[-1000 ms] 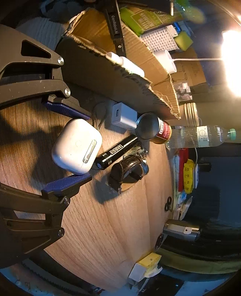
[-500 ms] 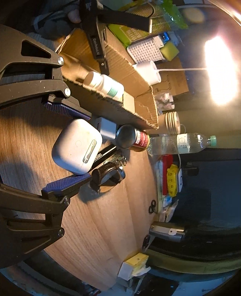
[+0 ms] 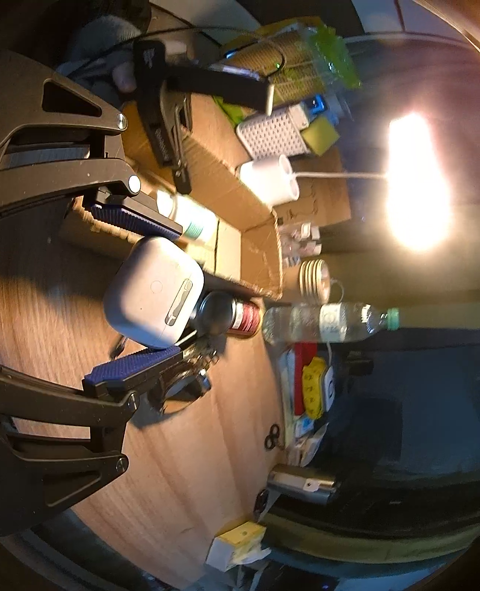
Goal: Organize rigid objects
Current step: 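Carry the earbuds case into the box and release it beside the bottle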
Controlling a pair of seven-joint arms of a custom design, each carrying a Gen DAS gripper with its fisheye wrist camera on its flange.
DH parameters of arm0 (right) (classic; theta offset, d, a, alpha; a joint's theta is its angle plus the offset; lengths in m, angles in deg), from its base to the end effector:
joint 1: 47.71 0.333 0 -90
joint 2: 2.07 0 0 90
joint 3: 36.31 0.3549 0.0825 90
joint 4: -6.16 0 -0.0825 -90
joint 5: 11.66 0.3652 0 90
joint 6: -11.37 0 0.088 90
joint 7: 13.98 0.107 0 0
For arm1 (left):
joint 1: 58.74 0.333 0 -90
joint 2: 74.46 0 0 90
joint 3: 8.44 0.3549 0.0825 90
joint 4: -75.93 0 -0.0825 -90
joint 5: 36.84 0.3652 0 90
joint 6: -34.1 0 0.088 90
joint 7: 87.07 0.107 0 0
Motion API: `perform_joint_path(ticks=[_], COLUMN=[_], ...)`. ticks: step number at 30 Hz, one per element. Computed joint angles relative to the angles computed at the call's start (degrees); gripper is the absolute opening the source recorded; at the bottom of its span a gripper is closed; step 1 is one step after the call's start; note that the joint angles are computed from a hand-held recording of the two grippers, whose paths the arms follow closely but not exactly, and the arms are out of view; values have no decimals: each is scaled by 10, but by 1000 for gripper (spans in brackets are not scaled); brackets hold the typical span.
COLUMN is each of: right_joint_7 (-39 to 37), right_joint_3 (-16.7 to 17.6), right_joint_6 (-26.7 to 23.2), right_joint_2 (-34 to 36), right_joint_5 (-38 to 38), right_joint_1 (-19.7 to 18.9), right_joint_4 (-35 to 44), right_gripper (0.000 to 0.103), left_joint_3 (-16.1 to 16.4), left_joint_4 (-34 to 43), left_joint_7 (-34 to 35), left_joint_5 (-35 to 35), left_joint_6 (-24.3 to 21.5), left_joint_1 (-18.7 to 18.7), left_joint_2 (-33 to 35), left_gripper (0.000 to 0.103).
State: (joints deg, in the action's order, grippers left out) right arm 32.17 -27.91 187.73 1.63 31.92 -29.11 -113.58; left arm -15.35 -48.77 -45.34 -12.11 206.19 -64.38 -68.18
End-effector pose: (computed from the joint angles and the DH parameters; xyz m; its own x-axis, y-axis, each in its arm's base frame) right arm 0.5443 0.2123 0.5364 0.4877 -0.8725 -0.0305 -0.5250 -0.2651 -0.8088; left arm 0.5628 -0.1540 0.4726 0.1298 -0.9617 0.2416 -0.7392 -0.2563 -0.6229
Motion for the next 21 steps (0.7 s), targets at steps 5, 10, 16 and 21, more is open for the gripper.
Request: perform_joint_path(ticks=[5,10,16,21], right_joint_7=[-48,-83,-101,-98], right_joint_3=[13,17,18,16], right_joint_6=[-11,-24,-39,-50], right_joint_2=[-1,2,6,11], right_joint_5=[42,69,82,73], right_joint_1=[5,15,24,28], right_joint_4=[11,20,21,21], right_gripper=[62,62,62,62], left_joint_3=[0,1,1,1], left_joint_4=[0,0,0,0], left_joint_7=[0,0,0,0], left_joint_5=[0,0,0,0], left_joint_6=[0,0,0,0], left_joint_1=[0,-1,-1,0], left_joint_2=[0,0,0,0], left_gripper=[12,12,12,12])
